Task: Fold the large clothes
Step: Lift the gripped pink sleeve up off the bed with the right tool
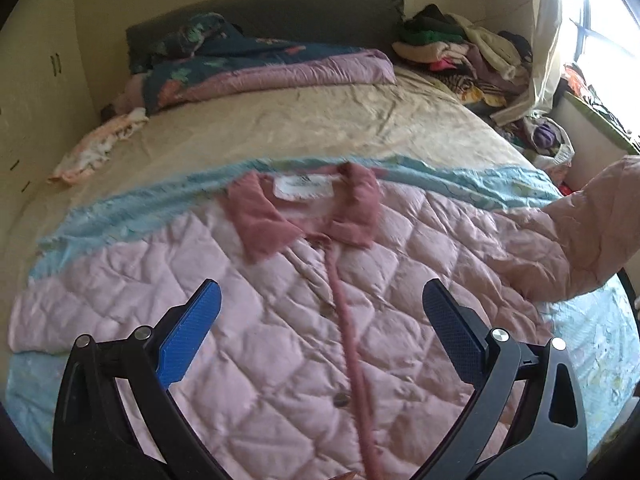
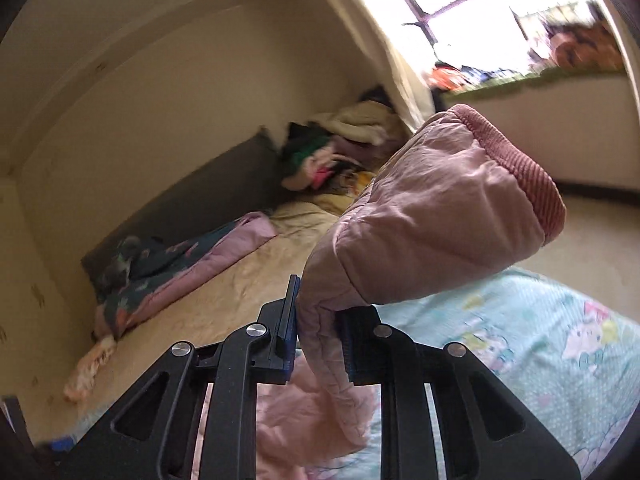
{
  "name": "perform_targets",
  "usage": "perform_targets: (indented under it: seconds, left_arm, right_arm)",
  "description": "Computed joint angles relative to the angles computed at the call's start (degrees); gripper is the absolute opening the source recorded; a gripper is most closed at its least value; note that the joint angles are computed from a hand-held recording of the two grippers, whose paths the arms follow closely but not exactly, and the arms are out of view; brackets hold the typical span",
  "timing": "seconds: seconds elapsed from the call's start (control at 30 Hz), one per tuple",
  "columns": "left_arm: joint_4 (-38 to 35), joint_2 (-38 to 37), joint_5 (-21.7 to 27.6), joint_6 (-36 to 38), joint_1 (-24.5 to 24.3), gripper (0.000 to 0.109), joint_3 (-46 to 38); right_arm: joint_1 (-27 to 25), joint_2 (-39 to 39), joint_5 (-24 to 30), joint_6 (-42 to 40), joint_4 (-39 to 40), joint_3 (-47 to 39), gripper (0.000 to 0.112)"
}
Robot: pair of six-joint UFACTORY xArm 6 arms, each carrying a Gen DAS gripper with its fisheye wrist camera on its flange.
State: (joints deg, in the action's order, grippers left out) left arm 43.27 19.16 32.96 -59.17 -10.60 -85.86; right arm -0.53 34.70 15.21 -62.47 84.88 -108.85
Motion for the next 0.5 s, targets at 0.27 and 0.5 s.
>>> perform_targets:
  seconds: [0.27, 0.5]
  left_arm:
    - [-1.3, -4.9, -1.9, 1.0, 2.4, 0.095, 2.7]
    - [-1.0, -9.3, -3.1, 2.6, 5.1, 0.095, 6.2]
  right_arm:
    - [5.2, -1.7, -1.4, 12.0, -19.4, -1.5, 0.016]
    - [9.6, -3.9, -3.4, 17.5, -28.3, -1.0, 0.016]
